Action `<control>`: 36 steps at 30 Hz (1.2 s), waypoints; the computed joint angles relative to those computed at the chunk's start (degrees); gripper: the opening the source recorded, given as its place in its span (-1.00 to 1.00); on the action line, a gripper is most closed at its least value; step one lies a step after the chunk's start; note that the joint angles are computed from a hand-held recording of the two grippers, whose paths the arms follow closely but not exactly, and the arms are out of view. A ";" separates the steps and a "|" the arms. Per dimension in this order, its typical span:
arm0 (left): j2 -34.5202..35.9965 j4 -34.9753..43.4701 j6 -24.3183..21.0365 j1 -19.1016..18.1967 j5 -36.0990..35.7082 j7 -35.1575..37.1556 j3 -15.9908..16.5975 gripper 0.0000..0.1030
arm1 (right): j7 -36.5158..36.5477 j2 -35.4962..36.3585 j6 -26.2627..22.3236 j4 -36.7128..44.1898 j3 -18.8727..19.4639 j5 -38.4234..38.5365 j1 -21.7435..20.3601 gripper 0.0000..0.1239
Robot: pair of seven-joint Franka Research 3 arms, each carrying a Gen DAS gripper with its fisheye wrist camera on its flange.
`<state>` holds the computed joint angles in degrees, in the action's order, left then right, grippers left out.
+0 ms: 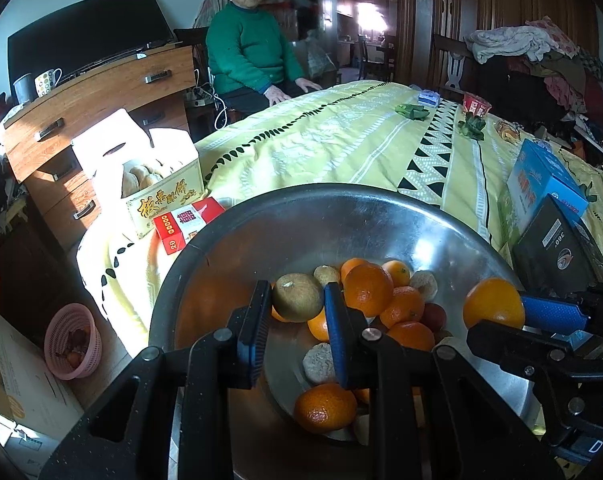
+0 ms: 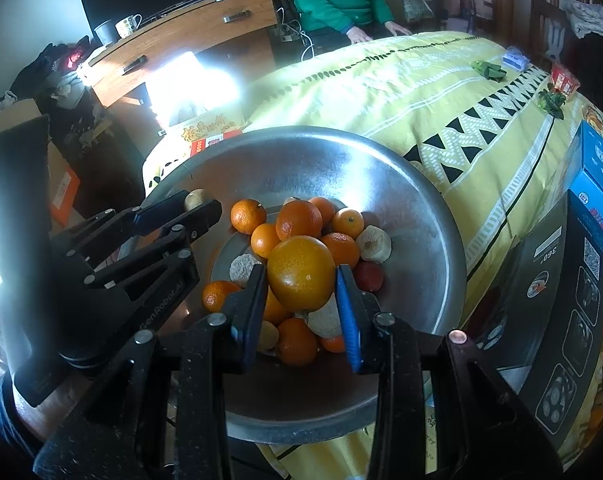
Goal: Organize fruits
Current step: 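Lower and release the kiwi into the bowl with the left tool while the right tool releases the orange, then grasp another brown kiwi with the left tool while the right tool grasps an orange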
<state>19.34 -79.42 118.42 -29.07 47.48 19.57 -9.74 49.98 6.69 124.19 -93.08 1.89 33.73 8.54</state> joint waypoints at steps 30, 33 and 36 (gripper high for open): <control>-3.00 -1.07 3.87 -0.11 2.96 -5.97 -1.13 0.28 | -14.73 -10.53 0.74 -9.38 -3.91 15.23 -3.77 0.08; 0.21 4.64 6.97 -1.82 4.58 -4.18 -1.48 0.28 | -16.00 -13.53 1.42 -13.06 -6.80 17.01 -5.56 0.08; 6.38 14.53 9.42 -4.86 4.49 0.52 -0.98 0.28 | -16.77 -14.56 2.46 -15.12 -9.51 16.18 -8.05 0.10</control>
